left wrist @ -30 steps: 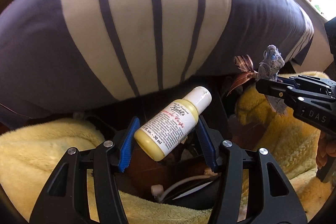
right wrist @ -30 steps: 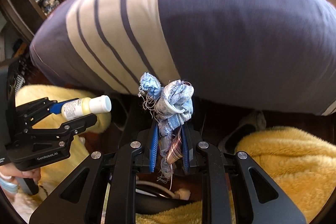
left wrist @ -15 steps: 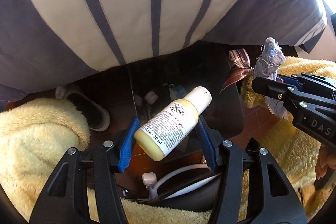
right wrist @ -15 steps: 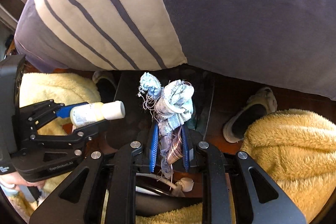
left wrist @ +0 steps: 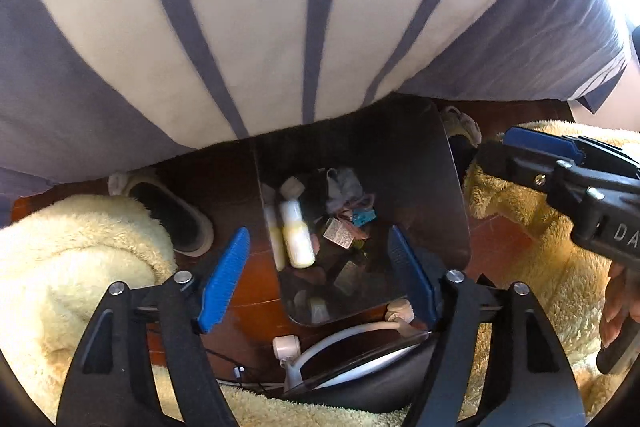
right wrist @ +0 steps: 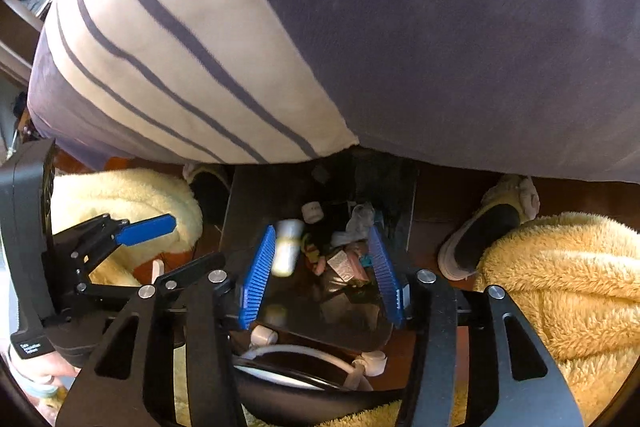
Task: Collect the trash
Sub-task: 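Open both tools to drop the cloth bundle and bottle into the bin, then raise both open tools back over the bed toward the spool and tube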
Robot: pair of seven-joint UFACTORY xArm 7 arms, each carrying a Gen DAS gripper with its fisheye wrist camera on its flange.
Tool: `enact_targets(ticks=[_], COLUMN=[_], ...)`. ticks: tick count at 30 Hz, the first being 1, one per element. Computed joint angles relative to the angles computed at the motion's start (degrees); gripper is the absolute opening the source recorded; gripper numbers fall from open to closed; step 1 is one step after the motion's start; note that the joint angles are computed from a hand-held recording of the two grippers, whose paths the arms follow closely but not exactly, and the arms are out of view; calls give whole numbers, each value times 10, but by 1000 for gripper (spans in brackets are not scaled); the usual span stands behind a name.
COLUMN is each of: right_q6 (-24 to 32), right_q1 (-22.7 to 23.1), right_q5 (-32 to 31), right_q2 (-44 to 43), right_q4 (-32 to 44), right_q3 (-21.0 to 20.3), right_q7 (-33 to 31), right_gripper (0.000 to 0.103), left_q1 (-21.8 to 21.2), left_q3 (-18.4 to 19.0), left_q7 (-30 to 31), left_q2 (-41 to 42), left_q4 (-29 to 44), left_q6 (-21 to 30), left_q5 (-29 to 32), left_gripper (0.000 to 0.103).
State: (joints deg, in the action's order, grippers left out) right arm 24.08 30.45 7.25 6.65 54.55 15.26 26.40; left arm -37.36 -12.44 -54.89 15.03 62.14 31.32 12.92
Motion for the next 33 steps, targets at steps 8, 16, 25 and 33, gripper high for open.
enact_targets(ticks=[8,16,25,33], right_q6=[-18,-30,-28,-8], right_q1=[3,-23,-74,-92], right_q5=[-104,-172,-244,-287], right_q2=[-59,-130,-176,-139], right_q4=[-25,-38,-1,75], right_q3=[-10,0,19,13], right_q7=[91,148,181,176], right_gripper=[90,99,99,99], left_q1=[-8,12,48,73], left_q3=[4,-17,-35,-27], left_q7=[-54,-81,-100,-64], left_q2=[-55,-126,-164,-146], left_q4=[0,1,35,88], left_q6=[29,44,73,89], left_q5=[72,137,211,228], left_gripper=[88,95,95,95])
